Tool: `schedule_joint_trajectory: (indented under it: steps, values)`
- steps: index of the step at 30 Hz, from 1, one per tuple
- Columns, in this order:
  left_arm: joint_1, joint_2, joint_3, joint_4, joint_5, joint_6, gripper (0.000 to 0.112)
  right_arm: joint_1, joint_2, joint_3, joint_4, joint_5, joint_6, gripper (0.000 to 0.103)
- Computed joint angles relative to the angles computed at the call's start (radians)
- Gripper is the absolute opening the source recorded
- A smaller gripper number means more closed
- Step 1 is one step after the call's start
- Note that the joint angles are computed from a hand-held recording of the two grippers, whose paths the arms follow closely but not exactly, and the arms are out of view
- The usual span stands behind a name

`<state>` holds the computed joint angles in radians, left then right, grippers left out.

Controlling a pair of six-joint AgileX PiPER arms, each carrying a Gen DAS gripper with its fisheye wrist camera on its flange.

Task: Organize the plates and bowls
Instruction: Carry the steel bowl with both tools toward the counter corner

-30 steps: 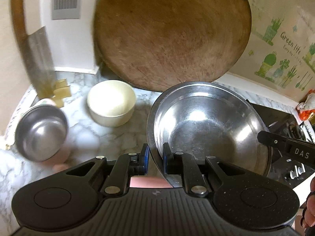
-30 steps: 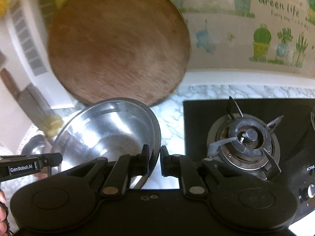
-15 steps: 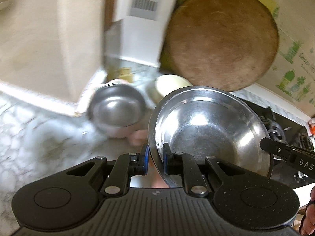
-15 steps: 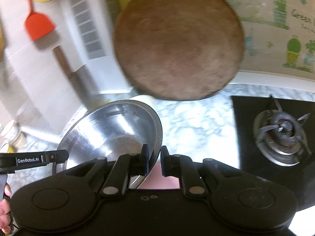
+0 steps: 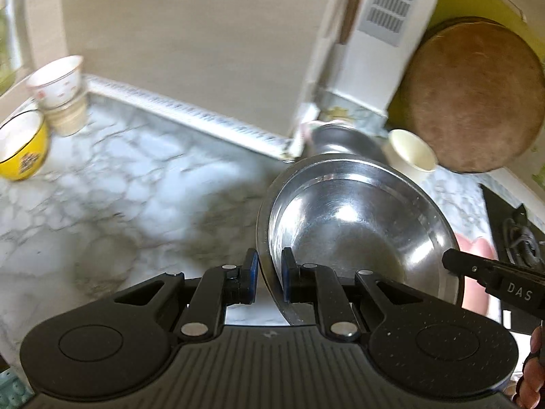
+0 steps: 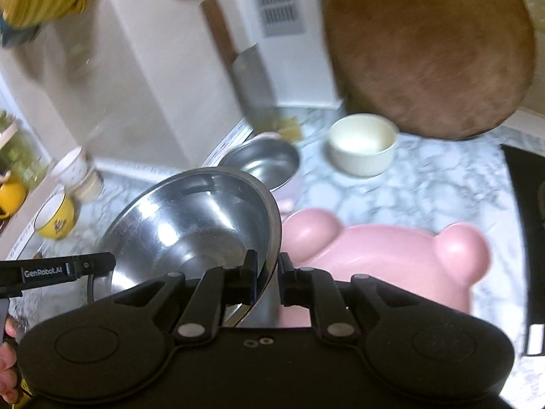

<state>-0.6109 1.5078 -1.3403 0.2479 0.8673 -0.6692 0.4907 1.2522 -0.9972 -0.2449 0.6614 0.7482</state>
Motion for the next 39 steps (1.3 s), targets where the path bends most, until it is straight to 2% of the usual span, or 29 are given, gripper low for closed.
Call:
schedule_joint_trajectory:
  steps: [9,14,22,33,39]
  values:
    - [0.066,-0.047,0.177,0.034,-0.084,-0.030,0.013,0.112,0.148,-0.020,-0.069,-0.047,0.077,0.013]
    - [0.080,-0.047,0.241,0.075,-0.132,-0.063,0.013,0.121,0.220,-0.045,-0.035,-0.062,0.042,0.013]
    - [0.119,-0.029,0.275,0.044,-0.189,-0.034,0.013,0.116,0.273,-0.061,0.003,-0.071,0.005,0.014]
    - [0.117,-0.012,0.276,0.034,-0.192,-0.019,0.013,0.116,0.283,-0.063,-0.014,-0.077,-0.002,0.014]
    - [0.126,-0.013,0.271,0.019,-0.189,-0.016,0.013,0.106,0.288,-0.070,0.018,-0.071,-0.032,0.020]
